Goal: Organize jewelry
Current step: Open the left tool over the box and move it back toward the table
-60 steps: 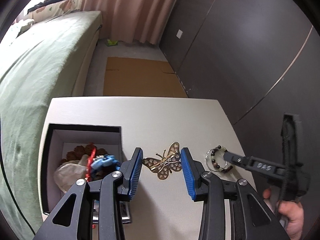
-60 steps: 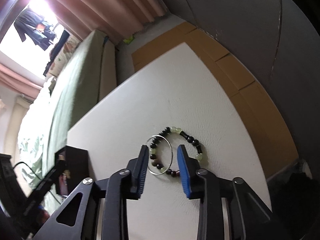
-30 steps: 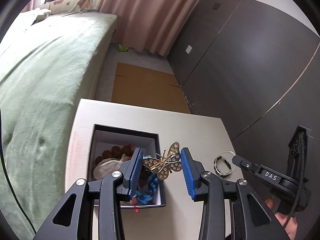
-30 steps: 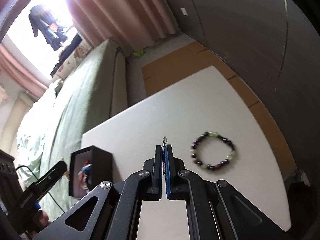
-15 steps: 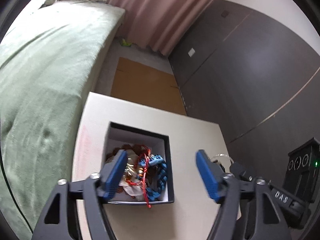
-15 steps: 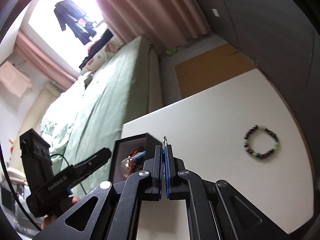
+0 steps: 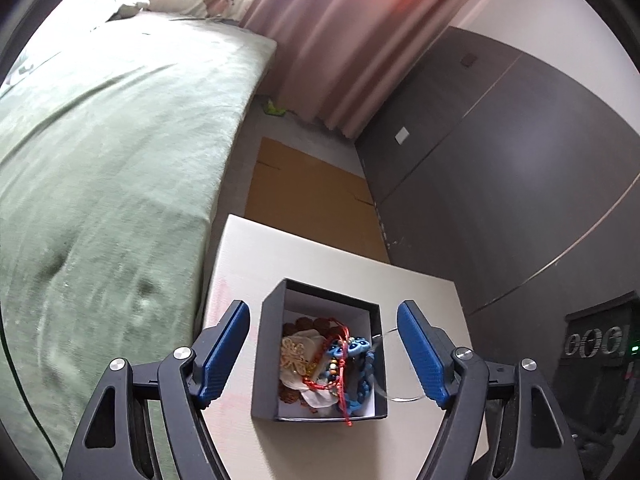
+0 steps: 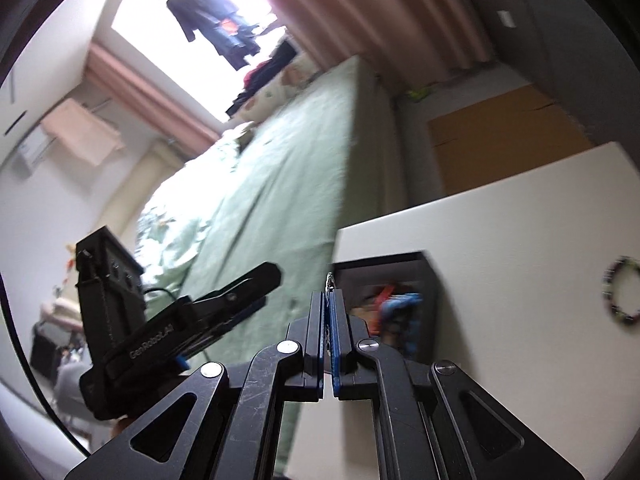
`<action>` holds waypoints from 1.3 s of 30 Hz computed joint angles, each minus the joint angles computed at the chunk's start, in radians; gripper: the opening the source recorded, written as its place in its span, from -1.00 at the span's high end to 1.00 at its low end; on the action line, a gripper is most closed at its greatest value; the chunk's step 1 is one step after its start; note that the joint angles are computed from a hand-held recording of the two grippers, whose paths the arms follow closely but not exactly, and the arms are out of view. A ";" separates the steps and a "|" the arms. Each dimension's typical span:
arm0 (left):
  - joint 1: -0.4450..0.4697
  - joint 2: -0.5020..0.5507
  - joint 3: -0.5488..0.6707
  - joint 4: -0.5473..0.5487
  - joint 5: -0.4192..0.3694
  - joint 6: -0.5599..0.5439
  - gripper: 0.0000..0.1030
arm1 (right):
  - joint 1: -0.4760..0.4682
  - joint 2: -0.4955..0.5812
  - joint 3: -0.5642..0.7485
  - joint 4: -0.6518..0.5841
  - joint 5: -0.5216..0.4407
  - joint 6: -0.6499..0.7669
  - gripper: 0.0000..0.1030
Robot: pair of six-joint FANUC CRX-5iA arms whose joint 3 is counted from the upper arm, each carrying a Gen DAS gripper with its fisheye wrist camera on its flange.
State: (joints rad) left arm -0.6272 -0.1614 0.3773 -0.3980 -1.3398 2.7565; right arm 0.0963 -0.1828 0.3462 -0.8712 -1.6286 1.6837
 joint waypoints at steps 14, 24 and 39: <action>-0.031 0.064 0.064 -0.013 -0.028 -0.021 -0.49 | -0.004 0.010 0.001 0.213 0.012 -0.086 -0.25; -0.071 0.200 0.188 0.002 -0.044 -0.101 -0.49 | -0.163 0.067 0.077 0.181 -0.056 -0.052 -0.55; -0.122 0.416 0.410 0.037 -0.114 -0.195 -0.49 | -0.308 0.164 0.135 0.251 -0.074 -0.046 -0.69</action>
State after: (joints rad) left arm -0.7491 0.2547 0.7871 -0.3609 -1.4536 2.5614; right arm -0.2118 -0.0186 0.4814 -0.6206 -1.7022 1.6380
